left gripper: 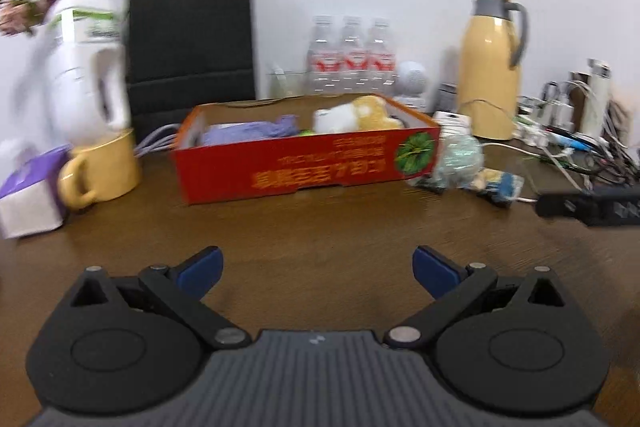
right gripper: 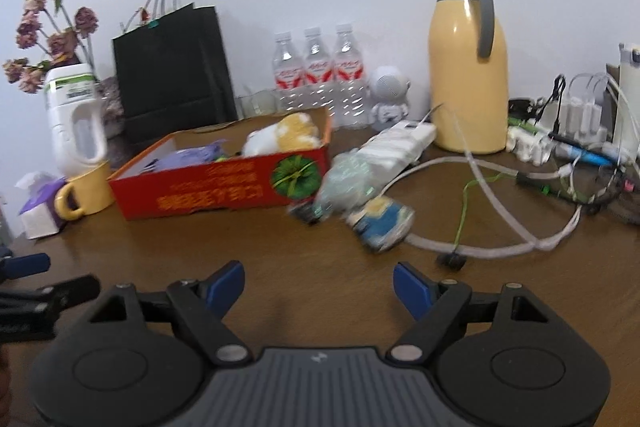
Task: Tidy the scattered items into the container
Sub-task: 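Withdraw both tools and move them toward the clear plastic bag, then grasp the clear plastic bag with the right tool while the left tool grasps the small black packet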
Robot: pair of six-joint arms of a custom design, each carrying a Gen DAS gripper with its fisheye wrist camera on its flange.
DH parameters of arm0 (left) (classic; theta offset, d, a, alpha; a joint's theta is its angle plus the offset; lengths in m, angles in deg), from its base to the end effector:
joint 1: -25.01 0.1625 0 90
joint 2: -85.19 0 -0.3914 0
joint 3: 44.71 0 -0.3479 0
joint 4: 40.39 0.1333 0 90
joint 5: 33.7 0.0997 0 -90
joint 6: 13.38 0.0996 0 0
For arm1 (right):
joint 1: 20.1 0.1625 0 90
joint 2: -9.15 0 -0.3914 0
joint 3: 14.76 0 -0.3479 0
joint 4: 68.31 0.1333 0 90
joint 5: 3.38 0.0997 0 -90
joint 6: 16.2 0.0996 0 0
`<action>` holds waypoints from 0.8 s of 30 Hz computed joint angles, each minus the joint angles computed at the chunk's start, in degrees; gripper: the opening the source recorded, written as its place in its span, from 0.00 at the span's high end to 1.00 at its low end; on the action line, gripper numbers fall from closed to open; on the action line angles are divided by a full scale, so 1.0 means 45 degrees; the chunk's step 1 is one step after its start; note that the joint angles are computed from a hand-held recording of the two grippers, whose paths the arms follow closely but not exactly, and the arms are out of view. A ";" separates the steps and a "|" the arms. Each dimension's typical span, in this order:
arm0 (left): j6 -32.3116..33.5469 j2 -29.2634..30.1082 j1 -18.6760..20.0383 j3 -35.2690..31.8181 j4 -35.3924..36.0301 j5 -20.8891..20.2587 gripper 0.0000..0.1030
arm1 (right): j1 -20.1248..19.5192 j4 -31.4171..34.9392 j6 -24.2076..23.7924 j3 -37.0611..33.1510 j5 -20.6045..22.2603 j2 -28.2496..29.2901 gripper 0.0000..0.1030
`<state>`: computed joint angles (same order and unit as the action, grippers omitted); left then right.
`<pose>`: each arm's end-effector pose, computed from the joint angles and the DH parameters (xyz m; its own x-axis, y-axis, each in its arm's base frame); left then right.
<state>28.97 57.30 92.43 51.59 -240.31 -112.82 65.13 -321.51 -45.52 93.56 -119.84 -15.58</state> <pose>-0.0951 -0.6248 0.0149 -0.5119 0.6591 -0.5509 0.8557 0.3348 -0.3946 0.0470 -0.5057 0.0625 -0.7534 0.3577 0.5517 -0.4059 0.4070 -0.8183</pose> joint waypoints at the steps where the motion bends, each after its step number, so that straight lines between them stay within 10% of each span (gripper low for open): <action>1: 0.0055 0.0141 -0.0058 -0.0228 0.0196 -0.0078 0.00 | -0.0115 0.0269 -0.0190 -0.0202 0.0085 -0.0170 0.22; 10: 0.0362 0.1769 -0.0750 -0.2305 0.1326 -0.0322 0.06 | -0.0926 0.4541 -0.0755 -0.3268 0.1173 -0.1074 0.38; 15: -0.0431 0.2650 -0.1057 -0.3957 0.3092 -0.0163 0.21 | -0.1287 0.7276 -0.0490 -0.4465 0.1036 -0.1106 0.69; 24: -0.3016 0.4783 -0.1670 -0.7727 0.6865 0.0617 0.44 | -0.1937 0.3901 -0.0002 -0.2866 0.3366 -0.1602 0.78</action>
